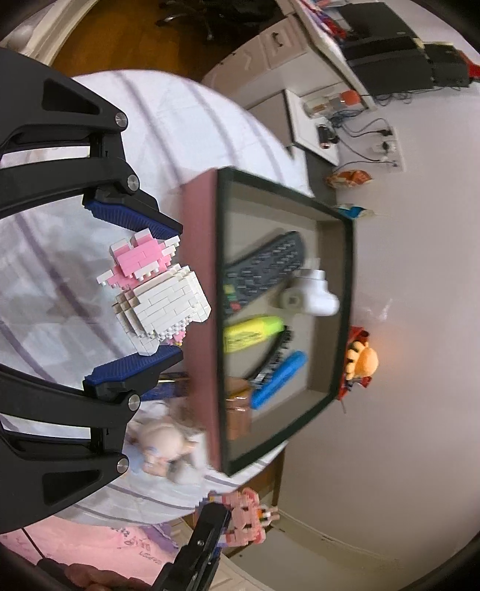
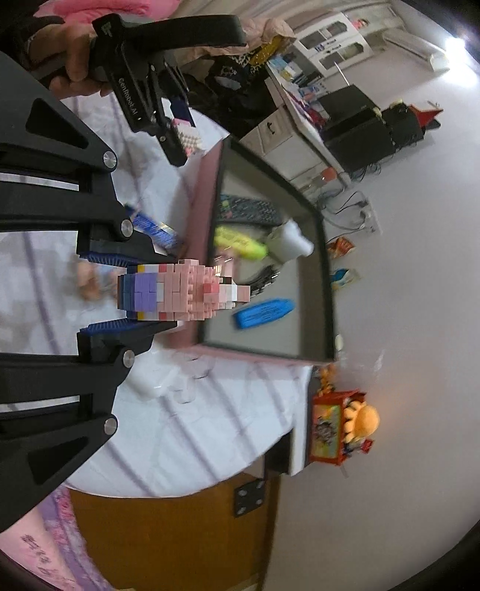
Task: Organize rigid objects
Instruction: 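Carry both block figures into the pink box and release them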
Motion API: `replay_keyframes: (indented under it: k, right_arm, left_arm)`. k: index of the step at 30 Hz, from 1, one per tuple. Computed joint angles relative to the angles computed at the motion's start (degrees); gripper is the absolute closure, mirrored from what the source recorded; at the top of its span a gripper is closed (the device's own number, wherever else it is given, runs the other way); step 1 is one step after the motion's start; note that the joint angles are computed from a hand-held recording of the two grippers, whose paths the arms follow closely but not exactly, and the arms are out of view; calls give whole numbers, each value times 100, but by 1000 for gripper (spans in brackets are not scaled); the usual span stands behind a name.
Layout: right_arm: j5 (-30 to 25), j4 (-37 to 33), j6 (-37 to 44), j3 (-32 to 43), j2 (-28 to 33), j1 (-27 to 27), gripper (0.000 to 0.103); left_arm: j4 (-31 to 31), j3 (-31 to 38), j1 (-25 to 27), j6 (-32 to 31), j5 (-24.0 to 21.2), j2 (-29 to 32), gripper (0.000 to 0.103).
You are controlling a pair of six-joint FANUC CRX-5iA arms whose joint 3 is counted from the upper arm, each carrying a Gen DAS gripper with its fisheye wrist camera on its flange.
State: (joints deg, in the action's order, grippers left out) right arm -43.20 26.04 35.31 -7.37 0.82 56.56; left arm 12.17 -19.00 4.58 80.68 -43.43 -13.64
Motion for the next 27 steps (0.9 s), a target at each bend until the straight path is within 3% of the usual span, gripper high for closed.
replay_keyframes:
  k: [9,18,27]
  right_arm:
    - [-47,-422,998,1243,908,-378,79]
    - [-617,-1243,1847,2527,1911,-737,79]
    - [-1165,-1531,2020,3076,2398,-874,78]
  left_arm:
    - [0,927,54,-144,253,689,42]
    - [-17,1634,33,-171,56,1630,42]
    - [-295,1955,-63,104,-251,2049,40]
